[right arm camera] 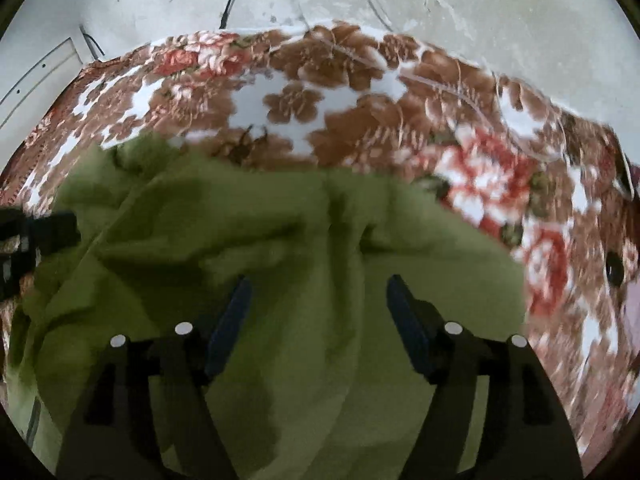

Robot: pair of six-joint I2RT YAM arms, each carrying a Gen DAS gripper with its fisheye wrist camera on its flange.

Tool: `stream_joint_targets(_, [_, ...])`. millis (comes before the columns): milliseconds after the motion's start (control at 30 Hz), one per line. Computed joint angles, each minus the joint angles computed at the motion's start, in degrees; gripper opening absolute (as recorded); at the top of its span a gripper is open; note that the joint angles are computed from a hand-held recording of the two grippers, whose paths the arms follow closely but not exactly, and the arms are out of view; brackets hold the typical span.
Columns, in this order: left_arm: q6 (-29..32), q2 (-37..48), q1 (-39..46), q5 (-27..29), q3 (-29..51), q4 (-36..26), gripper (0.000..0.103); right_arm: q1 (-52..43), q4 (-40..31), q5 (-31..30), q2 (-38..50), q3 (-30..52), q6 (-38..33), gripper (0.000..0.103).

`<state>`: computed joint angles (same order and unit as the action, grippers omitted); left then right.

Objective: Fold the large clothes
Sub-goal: 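Lower the folded hem onto the jacket and open both tools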

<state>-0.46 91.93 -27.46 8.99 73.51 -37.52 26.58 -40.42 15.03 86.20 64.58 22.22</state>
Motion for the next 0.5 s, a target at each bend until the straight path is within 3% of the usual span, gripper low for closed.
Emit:
stream_joint_targets(167, [-1.3,-1.4,-3.4,-4.6,-12.9,9.0,0.025,5.5,4.1,4.3,2.8,-8.4,5.6,0.07])
stream_joint_targets(333, [1.1,2.7,-3.6,-6.6,-17.2,16.1,0.033,5.4,9.7,5.6,4.0,-14.2,5.9,0.084])
stream_joint_targets(400, [2.7,2.2,-4.9,-9.0,-18.7,17.9,0.033,5.9,11.0,6.8,4.0,-15.3,5.4,0.086])
stream_joint_targets(500, [1.9,1.7,-4.1,-7.9,-18.7,17.5,0.033,7.2,10.7,8.6,3.7,-15.9,6.0,0.087])
